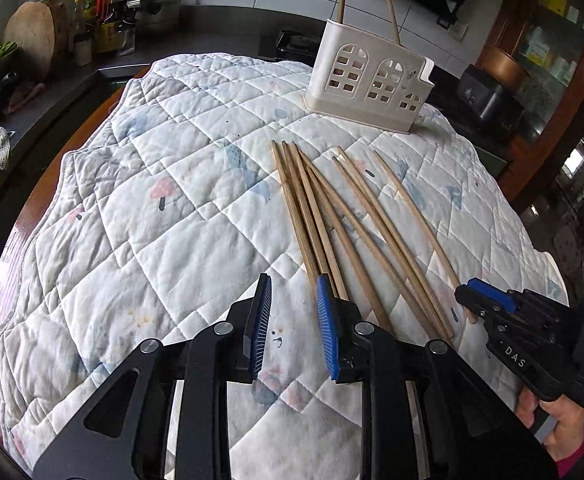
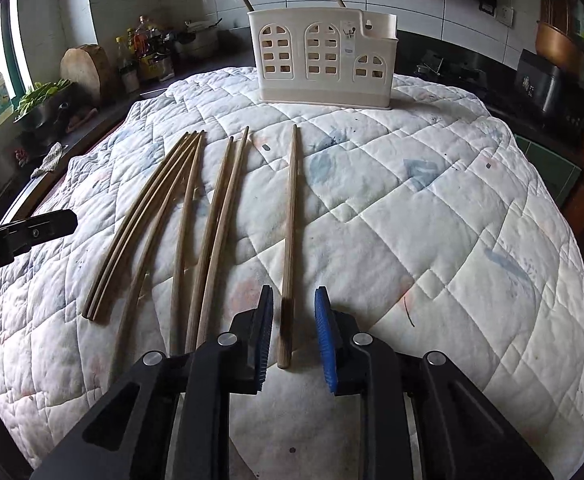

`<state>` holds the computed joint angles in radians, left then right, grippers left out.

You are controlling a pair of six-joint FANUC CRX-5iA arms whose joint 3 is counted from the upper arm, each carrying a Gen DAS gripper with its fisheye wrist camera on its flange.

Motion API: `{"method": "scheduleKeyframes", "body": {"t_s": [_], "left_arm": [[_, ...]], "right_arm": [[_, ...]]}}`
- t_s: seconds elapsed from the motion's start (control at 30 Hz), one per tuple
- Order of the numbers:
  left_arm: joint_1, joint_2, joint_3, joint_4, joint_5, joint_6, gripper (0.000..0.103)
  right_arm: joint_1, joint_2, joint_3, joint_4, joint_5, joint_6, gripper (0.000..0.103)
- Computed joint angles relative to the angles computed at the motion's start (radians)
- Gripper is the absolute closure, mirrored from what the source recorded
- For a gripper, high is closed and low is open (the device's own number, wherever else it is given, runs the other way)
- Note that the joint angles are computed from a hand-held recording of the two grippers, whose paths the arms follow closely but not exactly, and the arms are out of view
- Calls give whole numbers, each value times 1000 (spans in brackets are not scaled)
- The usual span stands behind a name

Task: Organize utensils
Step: 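Move both tools back down to the chopsticks on the quilt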

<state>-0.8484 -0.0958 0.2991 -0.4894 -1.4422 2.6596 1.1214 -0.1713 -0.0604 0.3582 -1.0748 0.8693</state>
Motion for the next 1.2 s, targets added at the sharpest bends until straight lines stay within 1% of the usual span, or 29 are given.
{"method": "scheduleKeyframes", "body": {"t_s": [0.07,0.2,0.23,0.27,0.3,0.33,0.47,0.57,0.67,0.77,0.87,0.97,1.03,1.13,1.2], "left_arm": [[-3,17,10,-7,-9,6,80],[16,33,-2,20,8,20,80],[14,42,3,15,1,20,82],[17,45,2,19,3,20,87],[29,42,-11,40,20,20,87],[34,44,-13,47,23,22,87],[29,54,0,37,13,33,87],[38,43,-14,55,37,52,87],[31,54,-4,54,35,46,87],[27,65,2,48,20,61,86],[0,91,41,4,-41,58,86],[-16,103,60,-25,-78,59,86],[-20,111,74,-35,-97,62,86],[-19,121,83,-29,-99,66,86],[-29,143,111,-45,-127,71,86]], "right_arm": [[-2,0,0,-7,1,0,82],[-3,0,-3,-9,4,1,82],[-3,-1,-4,-10,6,2,82],[-5,-1,-4,-12,8,3,82],[-5,-2,-5,-13,9,4,82],[-5,-3,-7,-14,11,4,82],[-6,-4,-8,-14,13,3,82],[-6,-7,-11,-16,18,2,82],[-6,-7,-12,-16,18,2,82],[-6,-9,-14,-17,21,0,82],[-5,-9,-15,-16,21,-1,82],[-6,-10,-15,-17,21,0,82],[-3,-10,-17,-11,20,-3,82],[2,-9,-20,1,16,-5,82],[6,-5,-19,8,13,-7,81]]}}
